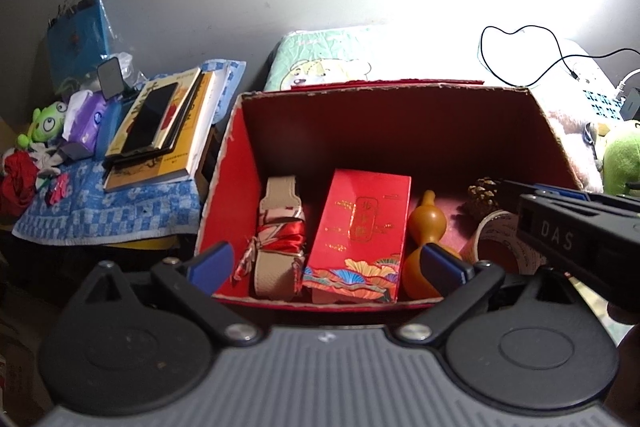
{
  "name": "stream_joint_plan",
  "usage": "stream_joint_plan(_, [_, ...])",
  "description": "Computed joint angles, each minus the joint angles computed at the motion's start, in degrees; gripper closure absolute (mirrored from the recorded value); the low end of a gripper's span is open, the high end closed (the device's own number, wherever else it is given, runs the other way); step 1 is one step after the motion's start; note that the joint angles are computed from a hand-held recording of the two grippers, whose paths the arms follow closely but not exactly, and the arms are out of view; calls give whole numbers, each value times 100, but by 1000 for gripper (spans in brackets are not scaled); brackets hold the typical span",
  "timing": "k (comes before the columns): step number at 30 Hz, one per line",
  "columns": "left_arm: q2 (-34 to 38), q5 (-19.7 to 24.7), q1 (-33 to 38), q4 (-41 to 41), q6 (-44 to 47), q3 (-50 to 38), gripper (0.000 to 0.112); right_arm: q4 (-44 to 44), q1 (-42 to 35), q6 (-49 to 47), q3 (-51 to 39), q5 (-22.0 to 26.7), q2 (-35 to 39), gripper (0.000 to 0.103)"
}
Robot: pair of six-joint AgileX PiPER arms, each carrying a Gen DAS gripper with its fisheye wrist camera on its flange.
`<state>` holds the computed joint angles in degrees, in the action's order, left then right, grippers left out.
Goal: Organize objects
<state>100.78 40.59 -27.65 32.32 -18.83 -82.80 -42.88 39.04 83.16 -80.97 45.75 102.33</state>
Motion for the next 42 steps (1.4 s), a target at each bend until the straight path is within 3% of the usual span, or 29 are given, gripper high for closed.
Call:
stream_joint_plan(12, [-343, 1, -118, 41, -212, 548, 12, -429, 433, 604, 446, 231, -346, 77])
stream_joint_plan(29, [-4, 513, -122, -375, -58, 600, 12, -451, 859, 967, 781, 478, -525, 73])
stream_joint_plan(42, [323, 810, -35, -461, 43, 483, 12, 604, 705, 317, 936, 151, -473, 69])
